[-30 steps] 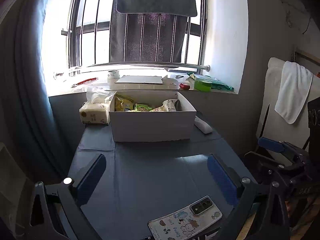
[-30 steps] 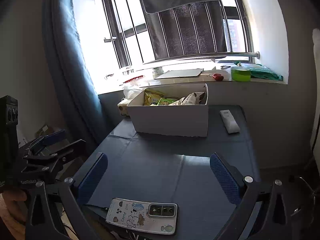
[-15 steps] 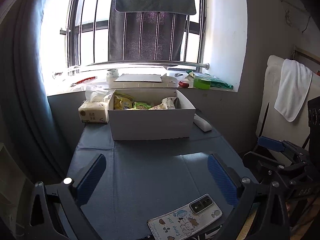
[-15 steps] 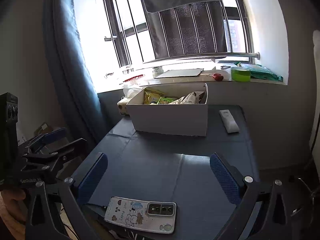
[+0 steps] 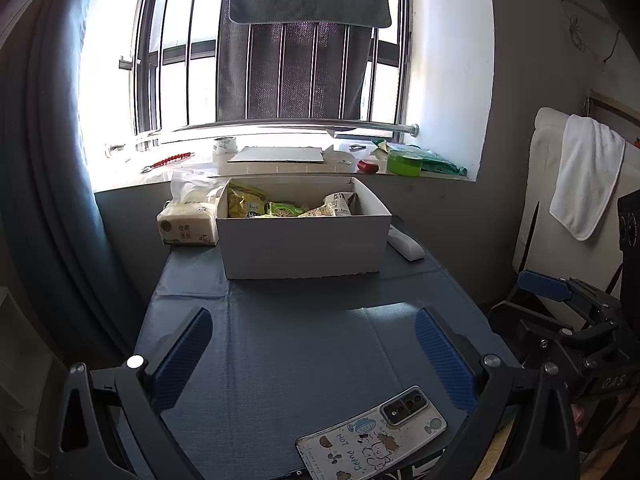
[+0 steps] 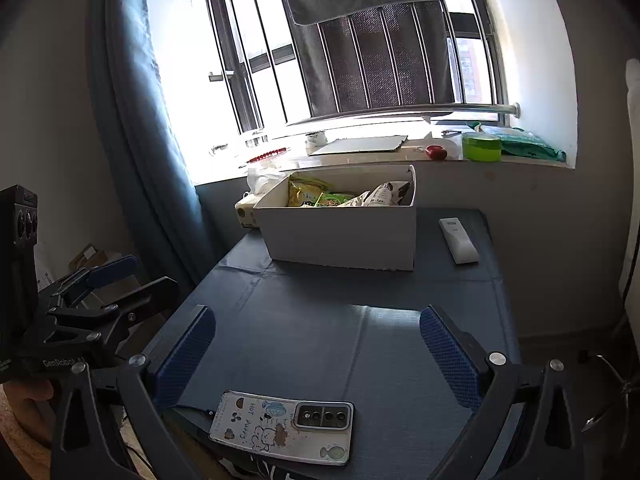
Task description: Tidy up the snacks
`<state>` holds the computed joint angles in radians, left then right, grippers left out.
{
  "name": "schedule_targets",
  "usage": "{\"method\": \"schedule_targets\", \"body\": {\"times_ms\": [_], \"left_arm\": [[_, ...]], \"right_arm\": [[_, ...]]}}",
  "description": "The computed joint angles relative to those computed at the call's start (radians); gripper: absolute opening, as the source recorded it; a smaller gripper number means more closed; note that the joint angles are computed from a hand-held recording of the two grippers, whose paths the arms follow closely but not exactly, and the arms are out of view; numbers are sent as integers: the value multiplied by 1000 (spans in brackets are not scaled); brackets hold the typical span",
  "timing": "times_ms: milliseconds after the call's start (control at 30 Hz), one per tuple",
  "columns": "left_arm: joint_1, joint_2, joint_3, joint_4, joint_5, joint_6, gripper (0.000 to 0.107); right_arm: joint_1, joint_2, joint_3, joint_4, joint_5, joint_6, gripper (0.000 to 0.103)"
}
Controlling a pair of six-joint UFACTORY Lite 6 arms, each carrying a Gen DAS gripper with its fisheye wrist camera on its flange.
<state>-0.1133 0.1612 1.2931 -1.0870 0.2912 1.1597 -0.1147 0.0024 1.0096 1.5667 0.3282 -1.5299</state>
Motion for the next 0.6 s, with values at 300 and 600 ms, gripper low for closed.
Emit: {"method": "schedule_targets", "body": {"times_ms": [300,600], "left_arm": [[4,1,0,-13,11,10,103],[3,-1,-3,-7,7,5,103]], "right_arm": [[-2,-1,0,3,2,-2,103],[-7,3,2,0,8,-3,103]]}}
